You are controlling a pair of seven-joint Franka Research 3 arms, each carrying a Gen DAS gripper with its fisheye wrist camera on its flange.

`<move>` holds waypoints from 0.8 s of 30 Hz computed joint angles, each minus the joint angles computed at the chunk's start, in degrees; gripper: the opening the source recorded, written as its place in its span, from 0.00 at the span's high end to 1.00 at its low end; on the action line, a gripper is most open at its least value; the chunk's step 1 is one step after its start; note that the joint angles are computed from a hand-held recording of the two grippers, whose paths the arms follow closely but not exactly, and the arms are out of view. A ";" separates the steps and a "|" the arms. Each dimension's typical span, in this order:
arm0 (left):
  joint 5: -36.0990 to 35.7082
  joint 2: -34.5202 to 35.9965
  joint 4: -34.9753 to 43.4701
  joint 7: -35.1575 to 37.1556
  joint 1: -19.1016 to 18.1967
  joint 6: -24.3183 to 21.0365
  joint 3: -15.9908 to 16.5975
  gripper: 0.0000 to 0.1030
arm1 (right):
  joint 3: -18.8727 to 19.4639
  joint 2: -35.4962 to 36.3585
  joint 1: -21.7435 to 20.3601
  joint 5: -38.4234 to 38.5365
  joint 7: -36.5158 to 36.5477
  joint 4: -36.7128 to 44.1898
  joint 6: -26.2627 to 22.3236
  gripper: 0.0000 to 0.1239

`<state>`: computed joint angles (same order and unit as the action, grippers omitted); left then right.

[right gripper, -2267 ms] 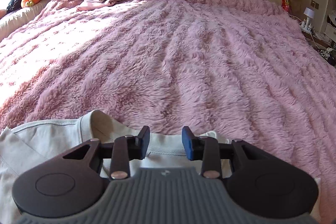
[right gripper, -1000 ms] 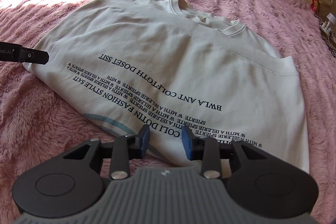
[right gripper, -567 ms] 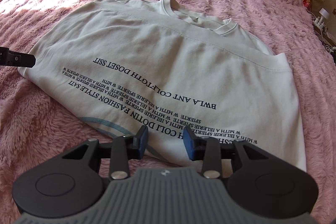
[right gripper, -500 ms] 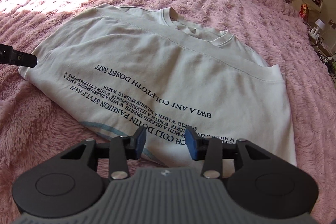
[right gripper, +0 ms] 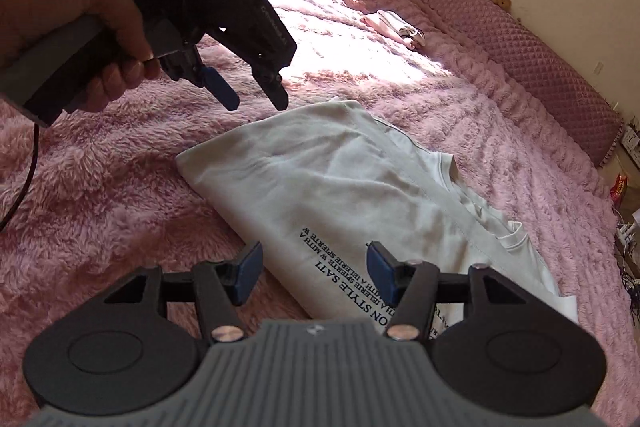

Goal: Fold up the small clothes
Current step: 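Grasp the folded sweatshirt edge with both grippers and lift it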

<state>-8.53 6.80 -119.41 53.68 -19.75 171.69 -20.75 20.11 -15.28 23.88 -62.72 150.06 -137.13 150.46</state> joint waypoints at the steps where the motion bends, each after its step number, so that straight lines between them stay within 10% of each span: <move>1: -5.10 1.48 1.26 5.17 2.01 -0.63 -2.24 0.41 | 1.29 1.67 -0.19 -2.89 0.48 1.35 -0.99 0.57; 7: -19.03 8.24 6.46 20.06 8.71 -0.76 -9.92 0.36 | 1.06 10.09 3.86 -13.78 -0.33 6.74 -5.21 0.57; 24: -16.60 29.90 30.11 23.86 12.17 -3.54 -15.80 0.36 | -8.38 24.66 13.77 -32.40 0.35 18.75 -13.06 0.53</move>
